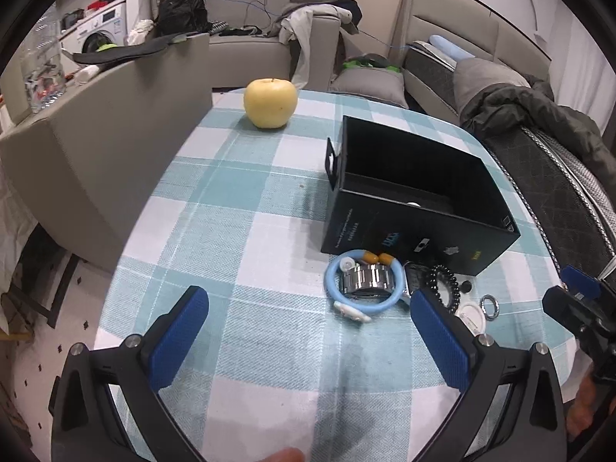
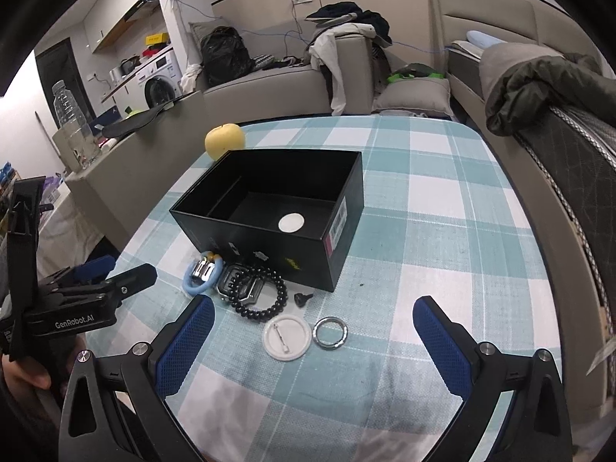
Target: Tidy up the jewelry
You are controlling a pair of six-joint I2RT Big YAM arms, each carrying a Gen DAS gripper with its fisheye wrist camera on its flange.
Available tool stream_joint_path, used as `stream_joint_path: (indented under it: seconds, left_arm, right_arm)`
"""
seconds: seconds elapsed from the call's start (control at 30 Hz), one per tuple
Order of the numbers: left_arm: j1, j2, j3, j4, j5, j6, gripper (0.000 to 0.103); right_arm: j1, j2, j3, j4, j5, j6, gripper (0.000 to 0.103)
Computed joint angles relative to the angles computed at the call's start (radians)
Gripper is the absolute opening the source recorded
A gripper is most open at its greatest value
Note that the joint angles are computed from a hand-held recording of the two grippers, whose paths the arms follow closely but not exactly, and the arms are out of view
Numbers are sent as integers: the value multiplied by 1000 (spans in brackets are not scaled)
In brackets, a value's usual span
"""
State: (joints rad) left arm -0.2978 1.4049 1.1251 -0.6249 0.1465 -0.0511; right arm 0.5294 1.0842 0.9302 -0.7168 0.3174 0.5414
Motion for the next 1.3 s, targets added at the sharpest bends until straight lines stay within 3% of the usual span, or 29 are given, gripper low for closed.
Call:
stream_joint_path:
  seconds: [0.2, 0.3, 0.4, 0.53, 0.67, 0.8, 0.83, 0.93, 1.0, 1.07, 1.3]
  left_arm:
    - [1, 14, 27, 18, -4, 53, 102]
    - [9, 21, 38, 15, 29, 79, 102]
    - [0, 32, 49, 34, 16, 134, 102]
    - [-14, 69, 74, 62, 15, 201, 102]
    - [-27, 89, 68, 67, -11, 229, 102]
    - [-32, 86, 67, 14, -5, 214, 102]
    - [-38, 78, 62, 17, -13, 213, 102]
    - [-46, 57, 31, 67, -23, 227, 102]
    - [-47, 67, 37, 48, -34, 217, 102]
    - [-44, 75, 40, 44, -30, 208, 102]
    - [-45, 93, 61, 16, -29, 176, 102]
  right_arm:
    - [-87, 27, 66, -32, -160, -79, 103]
    - [-88, 59, 97, -60, -124, -175, 103]
    - [-103, 77, 95, -42, -148, -251, 103]
    - [-129, 86, 61, -13, -175, -258, 103]
    - [-113, 91, 32, -31, -153, -328, 101]
    - [-107, 102, 25, -55, -212, -337, 93]
    - [-108, 104, 26, -63, -228, -343, 84]
    - [-101, 108, 22, -76, -224, -381, 73]
    - [-112, 111, 18, -83, -236, -390, 67]
    - [-121, 124, 27, -116, -244, -396, 53]
    - [-95, 144, 31, -144, -203, -435, 45]
